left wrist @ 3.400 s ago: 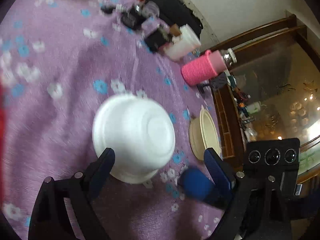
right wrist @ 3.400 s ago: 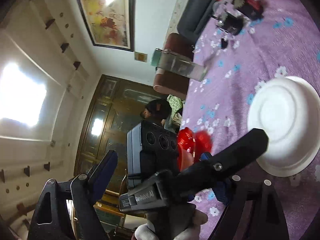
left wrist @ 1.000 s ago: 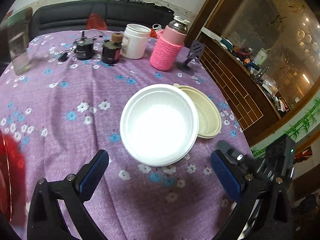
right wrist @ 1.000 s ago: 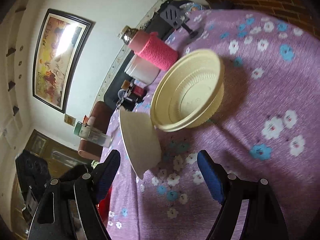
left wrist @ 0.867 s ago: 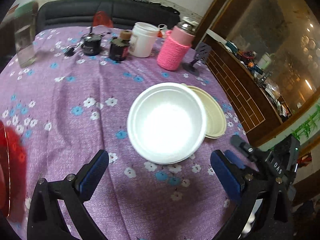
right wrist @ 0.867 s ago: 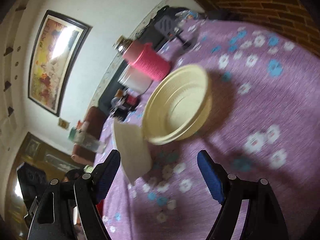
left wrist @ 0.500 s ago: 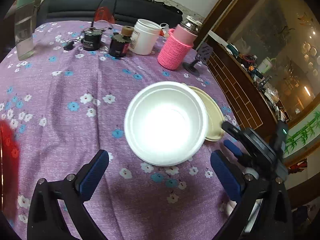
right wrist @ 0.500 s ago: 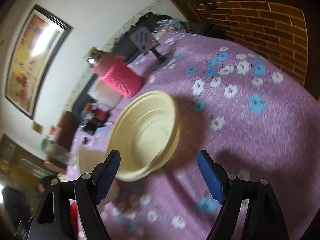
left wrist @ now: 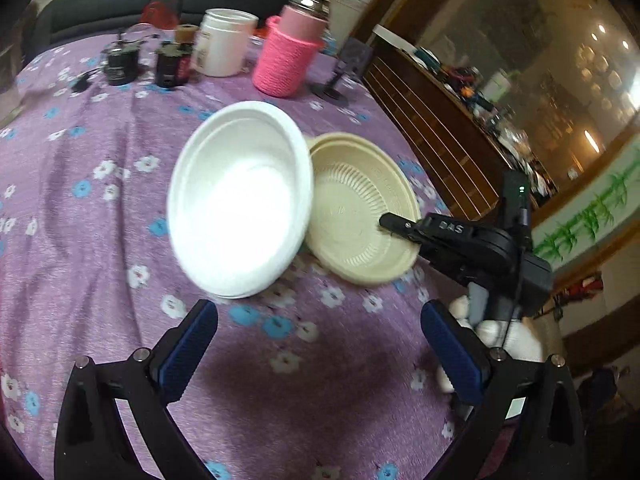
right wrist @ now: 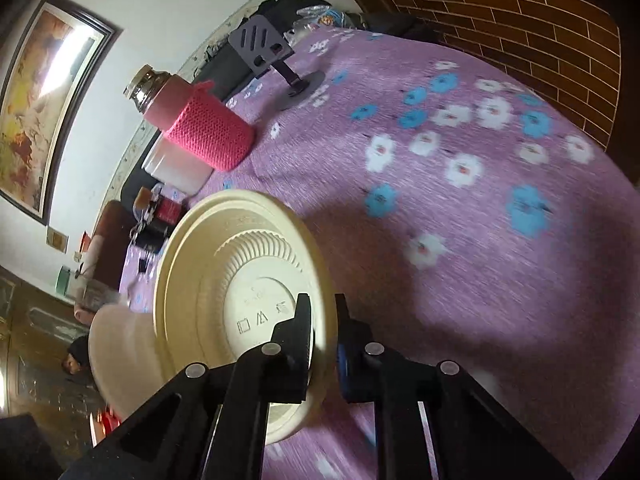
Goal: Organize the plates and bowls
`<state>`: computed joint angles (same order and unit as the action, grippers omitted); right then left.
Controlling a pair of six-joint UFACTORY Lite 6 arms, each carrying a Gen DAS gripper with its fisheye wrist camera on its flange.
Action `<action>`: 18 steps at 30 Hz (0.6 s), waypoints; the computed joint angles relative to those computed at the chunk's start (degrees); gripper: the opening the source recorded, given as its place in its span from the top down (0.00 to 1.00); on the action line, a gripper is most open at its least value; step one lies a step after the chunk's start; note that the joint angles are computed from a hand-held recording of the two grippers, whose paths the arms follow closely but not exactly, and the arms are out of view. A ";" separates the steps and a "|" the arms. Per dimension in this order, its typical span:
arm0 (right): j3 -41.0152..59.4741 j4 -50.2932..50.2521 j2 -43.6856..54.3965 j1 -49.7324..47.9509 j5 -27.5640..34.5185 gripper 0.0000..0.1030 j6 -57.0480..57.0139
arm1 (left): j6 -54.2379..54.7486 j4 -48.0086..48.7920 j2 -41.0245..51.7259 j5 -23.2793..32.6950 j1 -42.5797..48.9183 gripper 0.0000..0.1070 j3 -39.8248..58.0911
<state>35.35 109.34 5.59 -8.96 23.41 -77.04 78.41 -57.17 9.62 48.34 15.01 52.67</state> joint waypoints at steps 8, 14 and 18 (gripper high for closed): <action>-13.00 -37.06 -16.85 -15.20 9.28 0.88 19.15 | 0.37 0.26 -1.87 -4.68 -9.36 0.05 -6.37; -16.67 -45.47 -24.57 -20.72 10.34 0.68 20.65 | -3.13 -0.99 3.22 -9.38 -17.61 0.08 -4.55; -17.31 -44.22 -26.18 -21.44 10.24 0.55 18.89 | -7.79 0.12 7.50 -10.21 -20.69 0.19 -0.63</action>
